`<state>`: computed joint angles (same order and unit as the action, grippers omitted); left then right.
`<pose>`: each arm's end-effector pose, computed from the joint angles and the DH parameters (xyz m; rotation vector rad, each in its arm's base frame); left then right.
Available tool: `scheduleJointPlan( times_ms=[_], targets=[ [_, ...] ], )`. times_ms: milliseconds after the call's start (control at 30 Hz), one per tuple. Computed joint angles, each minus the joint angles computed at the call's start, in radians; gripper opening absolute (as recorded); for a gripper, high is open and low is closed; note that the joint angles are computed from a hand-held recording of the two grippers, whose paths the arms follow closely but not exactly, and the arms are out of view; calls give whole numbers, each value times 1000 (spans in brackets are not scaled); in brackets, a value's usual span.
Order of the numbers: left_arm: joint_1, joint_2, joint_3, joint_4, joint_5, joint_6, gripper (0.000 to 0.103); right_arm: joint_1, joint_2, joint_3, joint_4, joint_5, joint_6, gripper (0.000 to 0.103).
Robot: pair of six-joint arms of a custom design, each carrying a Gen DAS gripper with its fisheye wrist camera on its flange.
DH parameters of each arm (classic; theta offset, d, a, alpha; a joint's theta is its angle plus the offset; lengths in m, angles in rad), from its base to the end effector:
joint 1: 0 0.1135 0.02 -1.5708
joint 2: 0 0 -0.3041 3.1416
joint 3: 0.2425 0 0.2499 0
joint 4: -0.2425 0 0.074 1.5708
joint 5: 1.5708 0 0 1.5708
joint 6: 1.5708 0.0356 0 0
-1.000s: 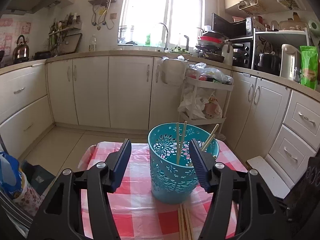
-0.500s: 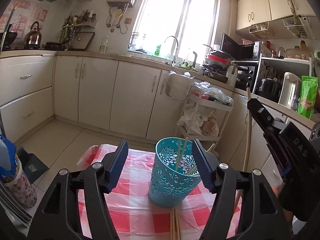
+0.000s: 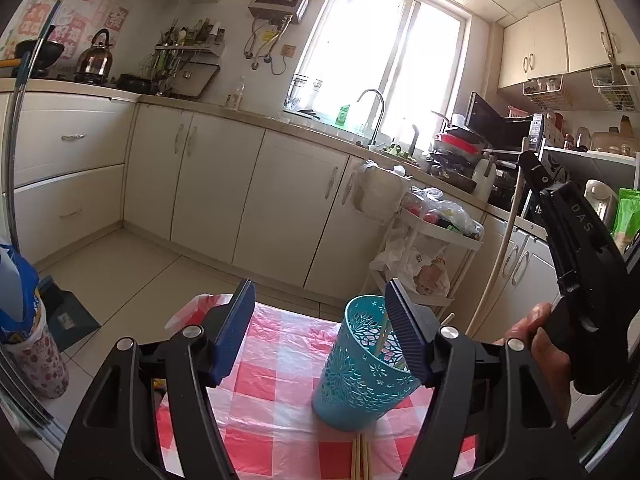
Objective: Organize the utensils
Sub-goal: 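Lift the chopstick with the right tool up over the teal bin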
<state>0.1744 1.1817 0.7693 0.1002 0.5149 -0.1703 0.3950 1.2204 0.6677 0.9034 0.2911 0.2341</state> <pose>0.2501 0.0263 0.3204 0.0319 1.8685 -0.4805 0.2394 0.0887 0.3600 0.1566 1.2339 0.3691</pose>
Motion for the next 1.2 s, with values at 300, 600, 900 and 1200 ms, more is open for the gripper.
scheduleJointPlan(
  times_ms=[300, 600, 900, 1200],
  targets=[
    [-14, 28, -9, 28, -7, 7, 64, -27, 123, -30, 69, 19, -22, 6],
    [-29, 41, -8, 30, -16, 10, 64, -17, 186, -70, 91, 42, -29, 6],
    [-36, 39, -13, 28, -22, 13, 64, -4, 182, -94, 73, 48, -35, 6],
    [-43, 46, -9, 24, -23, 13, 64, 3, 178, -100, 50, 52, -39, 18]
  ],
)
